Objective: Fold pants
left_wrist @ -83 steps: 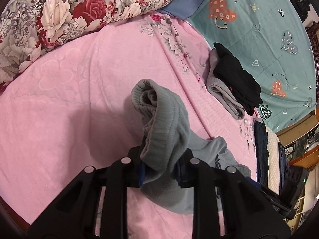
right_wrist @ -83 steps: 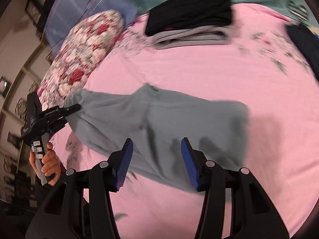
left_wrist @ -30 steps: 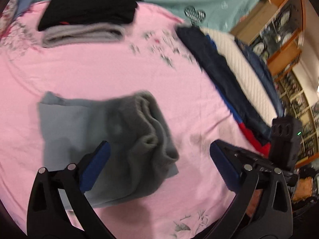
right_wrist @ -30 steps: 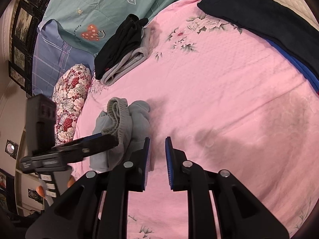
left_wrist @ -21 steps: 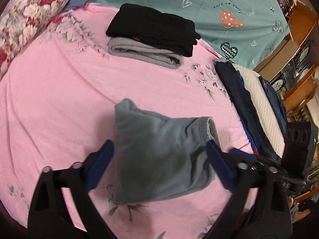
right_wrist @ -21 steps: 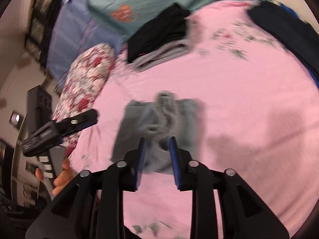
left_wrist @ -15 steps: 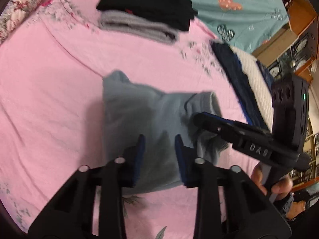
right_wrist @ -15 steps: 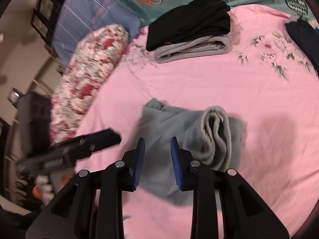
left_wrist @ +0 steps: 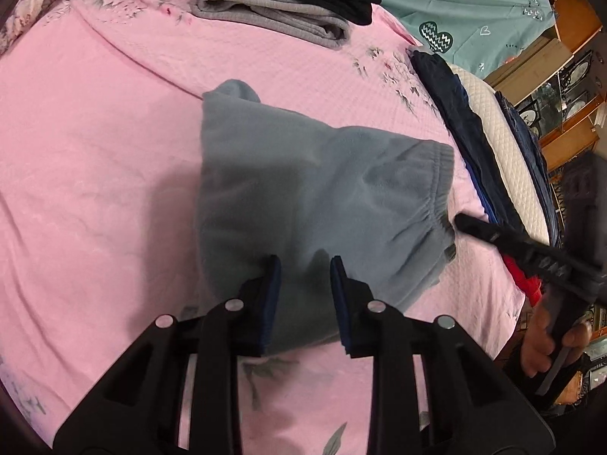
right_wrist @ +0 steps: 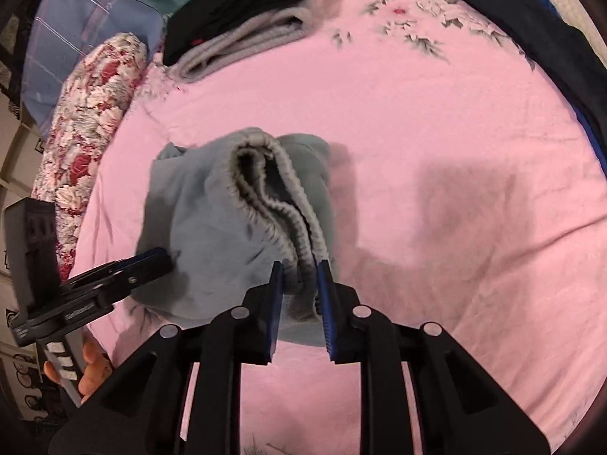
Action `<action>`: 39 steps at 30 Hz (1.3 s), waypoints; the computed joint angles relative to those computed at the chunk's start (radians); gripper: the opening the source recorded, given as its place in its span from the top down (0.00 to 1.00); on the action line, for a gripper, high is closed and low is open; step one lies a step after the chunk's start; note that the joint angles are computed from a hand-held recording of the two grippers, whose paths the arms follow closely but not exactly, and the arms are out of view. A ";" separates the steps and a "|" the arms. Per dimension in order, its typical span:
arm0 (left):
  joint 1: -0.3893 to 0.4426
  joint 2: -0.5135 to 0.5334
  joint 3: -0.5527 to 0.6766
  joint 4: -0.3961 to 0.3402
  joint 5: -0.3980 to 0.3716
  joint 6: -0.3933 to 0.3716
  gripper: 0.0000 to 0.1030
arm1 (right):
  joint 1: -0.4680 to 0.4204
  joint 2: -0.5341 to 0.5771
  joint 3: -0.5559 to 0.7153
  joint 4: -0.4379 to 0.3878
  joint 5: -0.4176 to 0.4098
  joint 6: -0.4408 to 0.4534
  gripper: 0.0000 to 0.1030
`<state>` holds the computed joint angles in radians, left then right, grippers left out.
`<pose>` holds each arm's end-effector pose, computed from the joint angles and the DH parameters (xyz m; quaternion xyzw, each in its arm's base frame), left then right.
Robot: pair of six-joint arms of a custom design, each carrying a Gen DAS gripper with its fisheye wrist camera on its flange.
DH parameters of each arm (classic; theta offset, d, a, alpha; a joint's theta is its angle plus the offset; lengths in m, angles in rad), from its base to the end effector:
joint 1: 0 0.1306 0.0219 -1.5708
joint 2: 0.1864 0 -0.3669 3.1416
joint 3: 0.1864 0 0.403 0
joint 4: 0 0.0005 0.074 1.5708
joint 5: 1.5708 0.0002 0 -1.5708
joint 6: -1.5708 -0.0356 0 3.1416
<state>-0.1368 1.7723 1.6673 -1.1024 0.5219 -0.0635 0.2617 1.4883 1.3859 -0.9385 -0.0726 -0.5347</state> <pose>0.5905 -0.0997 0.3299 0.1414 0.9408 -0.2600 0.1652 0.4979 0.1355 0.3597 0.1218 0.9568 0.1337 0.2276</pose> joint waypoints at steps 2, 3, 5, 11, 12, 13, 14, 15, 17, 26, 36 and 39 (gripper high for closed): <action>0.015 -0.008 -0.006 -0.007 0.026 0.003 0.70 | 0.032 -0.014 0.039 0.012 0.056 0.055 0.80; 0.021 -0.011 -0.006 -0.010 0.037 0.005 0.70 | 0.045 -0.009 0.067 0.017 0.061 0.085 0.79; 0.025 -0.019 -0.008 -0.005 0.040 0.006 0.68 | 0.065 0.025 0.132 0.042 -0.007 0.165 0.65; 0.025 -0.016 -0.007 0.001 0.075 0.008 0.67 | 0.096 0.405 0.594 -0.171 -0.166 0.395 0.48; 0.023 -0.006 0.000 -0.013 0.084 -0.001 0.67 | 0.097 0.471 0.682 -0.227 -0.163 0.418 0.48; 0.020 0.002 0.005 -0.025 0.088 -0.006 0.67 | 0.098 0.554 0.795 -0.304 -0.164 0.447 0.48; 0.018 0.010 0.007 -0.033 0.091 -0.009 0.67 | 0.099 0.618 0.885 -0.369 -0.168 0.464 0.48; 0.017 0.015 0.008 -0.037 0.092 -0.013 0.67 | 0.101 0.663 0.949 -0.419 -0.164 0.476 0.48; 0.016 0.018 0.006 -0.037 0.095 -0.023 0.66 | 0.105 0.729 1.039 -0.497 -0.146 0.505 0.49; 0.003 0.014 -0.005 -0.021 0.064 -0.029 0.64 | 0.102 0.695 0.961 -0.424 -0.082 0.464 0.92; -0.014 0.017 0.026 -0.052 0.001 -0.057 0.59 | 0.088 0.748 1.006 -0.462 -0.121 0.449 0.73; -0.006 0.002 0.028 -0.061 0.040 -0.064 0.35 | 0.090 0.638 0.905 -0.408 -0.093 0.427 0.55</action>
